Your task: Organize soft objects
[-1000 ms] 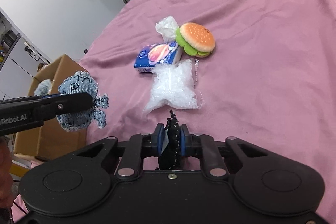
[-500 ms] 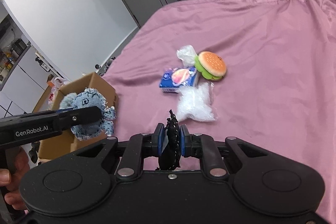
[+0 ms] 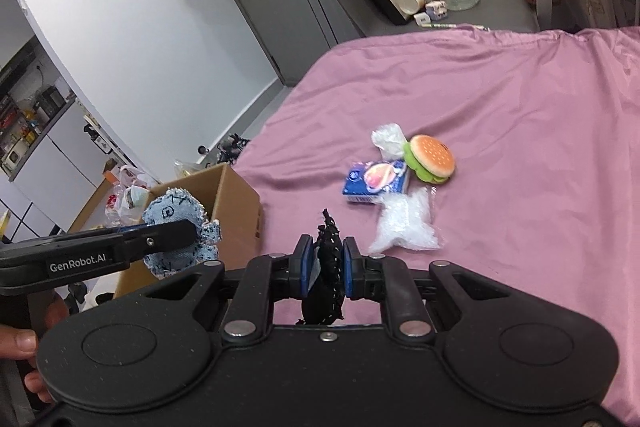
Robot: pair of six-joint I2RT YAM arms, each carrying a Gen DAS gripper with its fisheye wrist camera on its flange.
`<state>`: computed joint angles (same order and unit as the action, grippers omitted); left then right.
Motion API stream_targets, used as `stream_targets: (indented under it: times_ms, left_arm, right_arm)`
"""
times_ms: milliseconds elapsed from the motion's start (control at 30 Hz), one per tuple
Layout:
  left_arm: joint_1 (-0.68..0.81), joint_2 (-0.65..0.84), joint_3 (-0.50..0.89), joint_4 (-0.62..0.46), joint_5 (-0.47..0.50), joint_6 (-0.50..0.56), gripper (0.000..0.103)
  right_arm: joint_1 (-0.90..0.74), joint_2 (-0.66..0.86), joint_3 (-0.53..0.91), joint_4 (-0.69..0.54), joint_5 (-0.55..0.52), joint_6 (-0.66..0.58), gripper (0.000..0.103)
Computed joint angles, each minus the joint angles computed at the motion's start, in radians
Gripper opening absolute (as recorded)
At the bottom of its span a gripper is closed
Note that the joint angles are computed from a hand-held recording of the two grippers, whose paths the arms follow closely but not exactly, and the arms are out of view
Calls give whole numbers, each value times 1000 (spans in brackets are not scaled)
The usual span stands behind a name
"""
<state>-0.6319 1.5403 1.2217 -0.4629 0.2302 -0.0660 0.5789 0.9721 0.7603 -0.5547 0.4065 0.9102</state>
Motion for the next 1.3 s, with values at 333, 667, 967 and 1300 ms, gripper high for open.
stream_targets:
  times_ms: [333,667,967,1300]
  left_arm:
    - [102,-94,-42,-27,65,56,18]
    - [237,-144,-74,-50,121,117,18]
    - [353,-139,-101,-55,164,162,18]
    - [427,-58,-118,3,161,185,18]
  right_arm:
    - [126,99,103,-26,104,30,16]
    - [215,223,190,17,161,51,16]
    - [261,319,231,73,166,61,16]
    - [272,394,268,139,152,28,16]
